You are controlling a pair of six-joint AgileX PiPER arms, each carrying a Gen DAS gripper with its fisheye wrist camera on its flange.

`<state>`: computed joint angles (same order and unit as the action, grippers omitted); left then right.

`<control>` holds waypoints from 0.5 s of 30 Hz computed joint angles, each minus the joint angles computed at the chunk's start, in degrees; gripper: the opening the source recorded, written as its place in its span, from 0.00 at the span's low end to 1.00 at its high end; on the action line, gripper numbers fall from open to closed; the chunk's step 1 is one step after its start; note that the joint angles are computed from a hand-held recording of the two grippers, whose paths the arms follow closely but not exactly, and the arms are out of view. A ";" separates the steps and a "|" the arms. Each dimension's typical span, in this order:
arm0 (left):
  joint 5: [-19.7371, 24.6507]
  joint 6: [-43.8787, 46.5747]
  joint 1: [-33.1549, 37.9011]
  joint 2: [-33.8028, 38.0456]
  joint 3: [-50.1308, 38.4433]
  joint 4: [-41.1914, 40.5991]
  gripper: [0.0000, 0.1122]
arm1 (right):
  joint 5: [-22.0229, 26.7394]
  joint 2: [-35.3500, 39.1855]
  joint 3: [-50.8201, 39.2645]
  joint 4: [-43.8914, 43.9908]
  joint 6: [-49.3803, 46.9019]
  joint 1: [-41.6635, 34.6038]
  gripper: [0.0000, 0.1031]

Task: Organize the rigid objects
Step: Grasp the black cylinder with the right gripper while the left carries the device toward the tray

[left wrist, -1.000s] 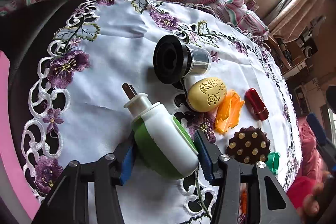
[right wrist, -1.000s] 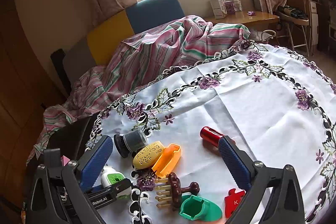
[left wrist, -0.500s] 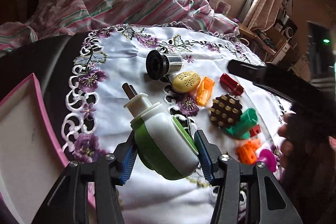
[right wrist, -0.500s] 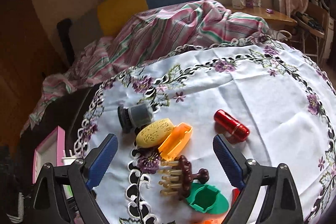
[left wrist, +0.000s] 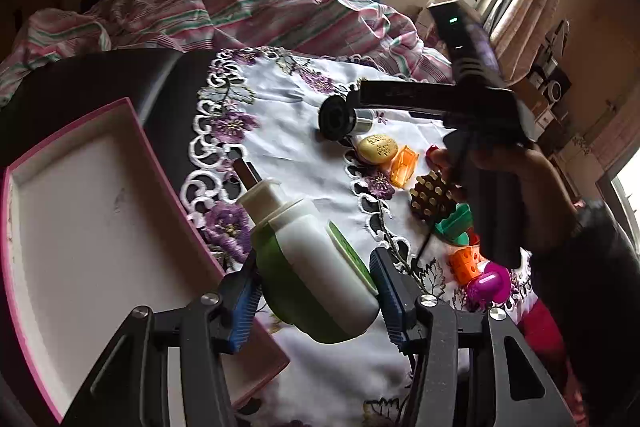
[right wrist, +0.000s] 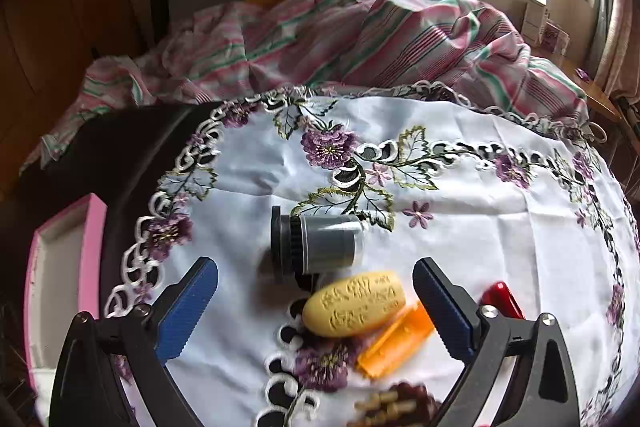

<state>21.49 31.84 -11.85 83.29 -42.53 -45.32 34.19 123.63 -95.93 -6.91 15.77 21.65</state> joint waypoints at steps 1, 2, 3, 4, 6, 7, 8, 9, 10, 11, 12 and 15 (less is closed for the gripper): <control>0.48 0.76 1.00 -0.77 0.58 -0.64 0.48 | 1.96 1.94 -2.79 -0.29 0.27 -0.17 0.97; 0.93 1.55 1.81 -1.29 0.98 -1.38 0.48 | 3.60 3.71 -5.33 -0.14 0.25 -0.40 0.97; 1.35 2.25 2.60 -1.79 1.36 -2.05 0.48 | 5.57 5.89 -8.66 0.32 0.01 -0.58 0.97; 1.72 2.62 3.30 -2.26 1.70 -2.40 0.48 | 6.86 7.38 -10.94 1.05 -0.71 -0.83 0.97; 2.23 3.14 4.45 -2.95 2.26 -2.87 0.48 | 10.72 11.02 -16.84 1.82 -1.25 -0.88 0.97; 2.32 3.44 4.91 -3.15 2.52 -3.11 0.48 | 12.86 12.90 -19.87 1.45 -0.61 -0.73 0.97; 2.39 3.61 5.42 -3.44 2.86 -3.17 0.48 | 14.87 14.76 -22.73 1.84 -0.68 -0.71 0.97; 2.25 3.40 5.51 -3.57 3.07 -3.02 0.48 | 16.44 16.11 -24.80 2.93 -1.41 -0.71 0.87; 2.30 3.30 5.87 -3.73 3.30 -2.93 0.48 | 17.46 16.75 -25.66 2.36 -0.89 -0.35 0.62; 2.60 3.56 6.55 -3.98 3.59 -3.15 0.48 | 16.53 15.92 -24.22 1.30 0.09 0.19 0.62; 2.91 4.18 7.39 -4.20 3.93 -3.71 0.48 | 14.84 14.49 -21.77 0.99 0.09 0.64 0.62; 3.59 5.39 9.83 -4.50 4.73 -4.55 0.48 | 9.61 9.14 -13.31 -0.49 -0.92 2.69 0.62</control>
<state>25.08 37.23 -2.02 78.80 -37.80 -49.87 43.79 132.77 -109.24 -7.39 14.86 24.34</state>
